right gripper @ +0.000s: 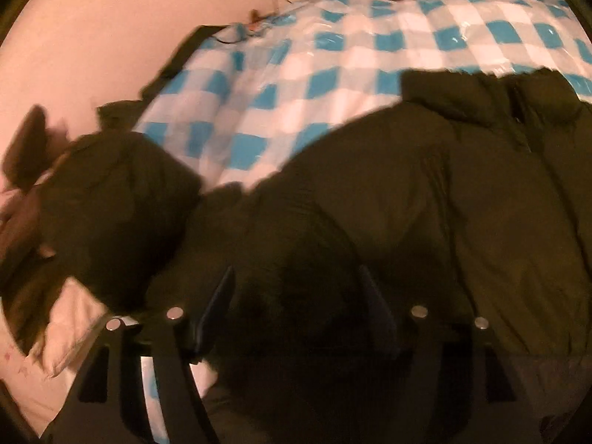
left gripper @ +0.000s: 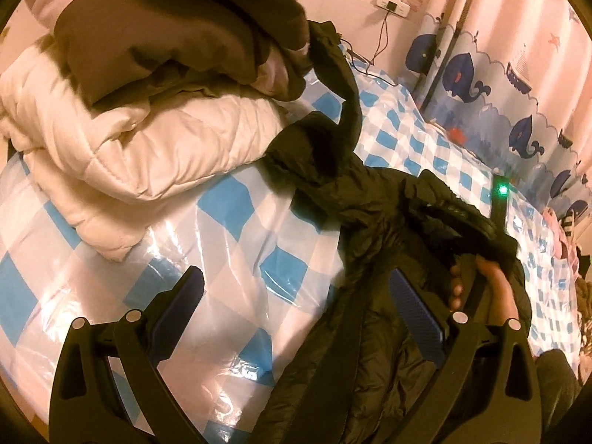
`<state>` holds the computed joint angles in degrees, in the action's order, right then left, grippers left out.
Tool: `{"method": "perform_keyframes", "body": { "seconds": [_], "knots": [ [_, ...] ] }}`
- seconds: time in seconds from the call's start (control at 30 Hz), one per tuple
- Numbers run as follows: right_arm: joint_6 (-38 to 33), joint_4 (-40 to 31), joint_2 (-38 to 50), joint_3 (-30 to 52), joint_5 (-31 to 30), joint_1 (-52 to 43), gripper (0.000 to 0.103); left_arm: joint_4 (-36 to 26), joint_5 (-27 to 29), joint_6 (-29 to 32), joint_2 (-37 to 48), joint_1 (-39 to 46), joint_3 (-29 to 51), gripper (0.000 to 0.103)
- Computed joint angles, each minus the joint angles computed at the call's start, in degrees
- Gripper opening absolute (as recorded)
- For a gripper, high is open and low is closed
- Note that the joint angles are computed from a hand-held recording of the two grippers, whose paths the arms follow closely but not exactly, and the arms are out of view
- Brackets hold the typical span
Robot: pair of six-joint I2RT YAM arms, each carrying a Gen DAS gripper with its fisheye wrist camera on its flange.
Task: Fold large clothes
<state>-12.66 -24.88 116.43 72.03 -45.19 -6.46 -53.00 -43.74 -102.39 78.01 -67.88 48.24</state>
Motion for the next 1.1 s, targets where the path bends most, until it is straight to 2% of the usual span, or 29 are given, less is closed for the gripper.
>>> {"method": "perform_keyframes", "body": {
  "seconds": [0.07,0.13,0.17,0.23,0.3,0.33,0.37,0.4,0.43,0.5,0.6,0.7,0.73,0.77,0.87,0.97,1.07,1.1],
  "knots": [
    [2.1,4.3,-3.5,-3.1,-6.0,-2.5,0.067,0.5,0.1,-0.4,-0.5,0.1,-0.7,0.097],
    [6.2,9.8,-5.6,-5.2,-8.8,-4.4,0.069,0.7,0.2,-0.6,-0.4,0.1,-0.9,0.097],
    [8.2,11.4,-5.8,-5.1,-9.0,-4.8,0.071,0.7,0.2,-0.5,-0.2,0.2,-0.8,0.097],
    [11.0,13.2,-4.7,-4.1,-5.7,-5.2,0.071,0.4,0.2,-0.4,0.3,0.2,-0.5,0.097],
    [9.7,8.5,0.2,0.1,-0.2,-4.7,0.074,0.4,0.3,-0.2,0.6,0.3,-0.4,0.097],
    [7.5,1.0,5.5,5.6,4.2,-3.3,0.074,0.7,0.3,0.1,0.6,0.4,-0.4,0.097],
    [5.8,-4.1,9.2,9.3,6.1,-2.6,0.074,1.1,0.4,0.5,0.8,0.7,-0.5,0.097],
    [4.8,-5.2,10.7,10.3,6.2,-2.8,0.074,1.6,0.7,1.2,1.2,1.1,-0.5,0.097],
    [5.4,-2.8,9.3,8.3,4.6,-3.6,0.074,1.7,0.8,1.5,1.2,1.3,-0.6,0.097],
    [4.1,-2.8,6.9,6.7,1.6,-4.8,0.074,2.3,0.8,2.3,1.5,1.8,-0.7,0.097],
    [-5.7,-9.5,0.8,4.1,-2.5,-7.8,0.074,4.8,-0.2,4.5,0.9,2.1,-1.4,0.097],
    [-23.8,-22.9,-5.5,0.2,-7.0,-15.2,0.075,8.9,-1.4,8.4,-0.8,2.9,-2.5,0.097],
    [-31.9,-29.2,-6.5,-0.6,-7.8,-19.4,0.076,10.0,-2.9,9.6,-1.1,3.1,-2.5,0.097],
    [-39.5,-35.4,-6.7,-0.9,-7.8,-24.0,0.078,11.2,-3.7,11.5,-1.4,4.1,-2.2,0.097],
    [-56.4,-47.9,-4.0,0.1,-5.3,-36.1,0.078,9.0,-6.0,16.7,1.0,7.9,3.0,0.097],
    [-61.6,-53.8,1.9,4.9,-6.1,-43.6,0.078,5.5,-6.8,24.4,5.7,14.5,10.7,0.097],
    [-62.9,-59.6,9.1,11.1,-7.4,-47.7,0.078,3.5,-3.8,30.4,10.4,22.9,17.2,0.097],
    [-63.0,-60.7,10.3,12.2,-7.2,-47.9,0.078,4.7,-2.1,33.0,11.2,25.7,18.5,0.097]
  ]
}}
